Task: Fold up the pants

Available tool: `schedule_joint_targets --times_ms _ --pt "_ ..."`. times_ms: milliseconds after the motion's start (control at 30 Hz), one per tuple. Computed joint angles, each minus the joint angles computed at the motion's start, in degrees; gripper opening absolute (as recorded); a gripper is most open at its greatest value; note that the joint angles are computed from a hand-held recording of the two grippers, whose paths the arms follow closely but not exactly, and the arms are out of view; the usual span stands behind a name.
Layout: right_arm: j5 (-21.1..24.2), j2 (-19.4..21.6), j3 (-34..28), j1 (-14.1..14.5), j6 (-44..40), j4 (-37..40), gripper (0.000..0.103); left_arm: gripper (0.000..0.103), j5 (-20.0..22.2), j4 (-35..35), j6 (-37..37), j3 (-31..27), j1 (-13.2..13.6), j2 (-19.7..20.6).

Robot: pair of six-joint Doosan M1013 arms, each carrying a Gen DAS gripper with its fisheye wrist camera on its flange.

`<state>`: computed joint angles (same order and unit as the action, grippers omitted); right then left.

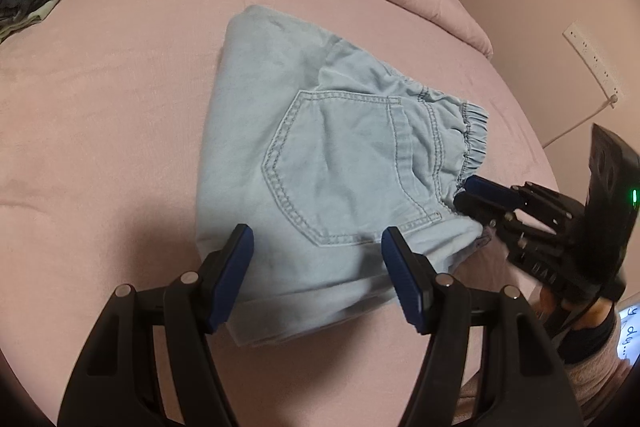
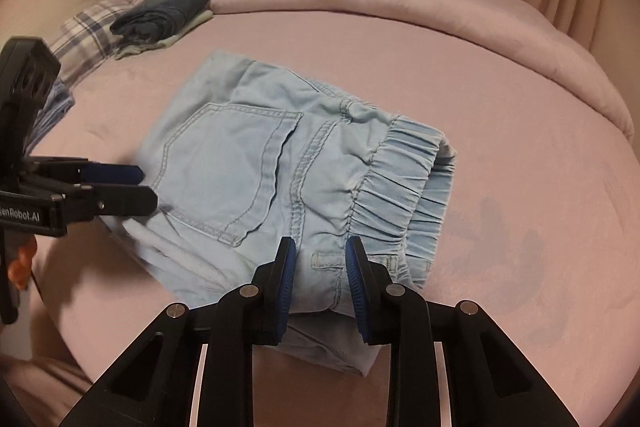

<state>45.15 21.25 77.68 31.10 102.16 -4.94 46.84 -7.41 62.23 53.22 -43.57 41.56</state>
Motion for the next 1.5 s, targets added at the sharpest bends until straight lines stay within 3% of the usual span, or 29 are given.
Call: schedule_joint_targets --times_ms 133,200,433,633,767,900,1033,1067,1133,1267,1500 --pt "-2.2 -0.5 -0.5 -2.6 -4.7 12.1 0.03 0.067 -3.8 1.1 -2.1 4.7 0.1 -2.9" --pt "-3.0 0.0 -1.6 -3.1 -6.8 15.5 0.03 0.067 -3.6 3.9 -4.6 5.5 0.2 -3.4" --pt "2.3 7.5 -12.9 -2.2 -14.4 20.1 0.03 0.063 -3.5 2.2 -4.9 6.3 0.9 -2.9" --pt "11.6 16.6 -26.3 -0.8 -16.3 20.4 0.03 0.061 -7.4 -4.1 -2.5 9.8 1.6 -4.1" --pt "20.4 22.4 -34.2 0.0 -13.4 15.1 0.029 0.059 -7.6 -5.1 -0.4 11.0 1.6 -4.9" --pt "22.8 22.6 -35.5 -0.9 -13.3 18.3 0.03 0.058 -8.5 -9.4 2.2 12.7 2.1 -5.8" --pt "18.6 21.1 -34.2 -1.2 -13.8 20.4 0.032 0.041 -10.0 -20.3 8.6 14.8 3.7 -6.3" --pt "18.9 21.5 -34.9 -1.2 -13.6 20.2 0.039 0.035 -10.6 -23.4 10.6 15.7 4.2 -6.5" --pt "21.0 23.4 -37.9 -0.9 -12.4 18.7 0.041 0.033 -11.9 -26.2 11.4 16.9 4.5 -6.8" --pt "25.3 26.3 -42.0 -0.3 -13.1 15.9 0.038 0.028 -13.5 -28.2 12.8 18.7 4.6 -7.5" --pt "26.2 27.6 -44.2 0.1 -13.9 14.3 0.032 0.027 -13.0 -26.7 12.6 19.4 4.5 -8.4"
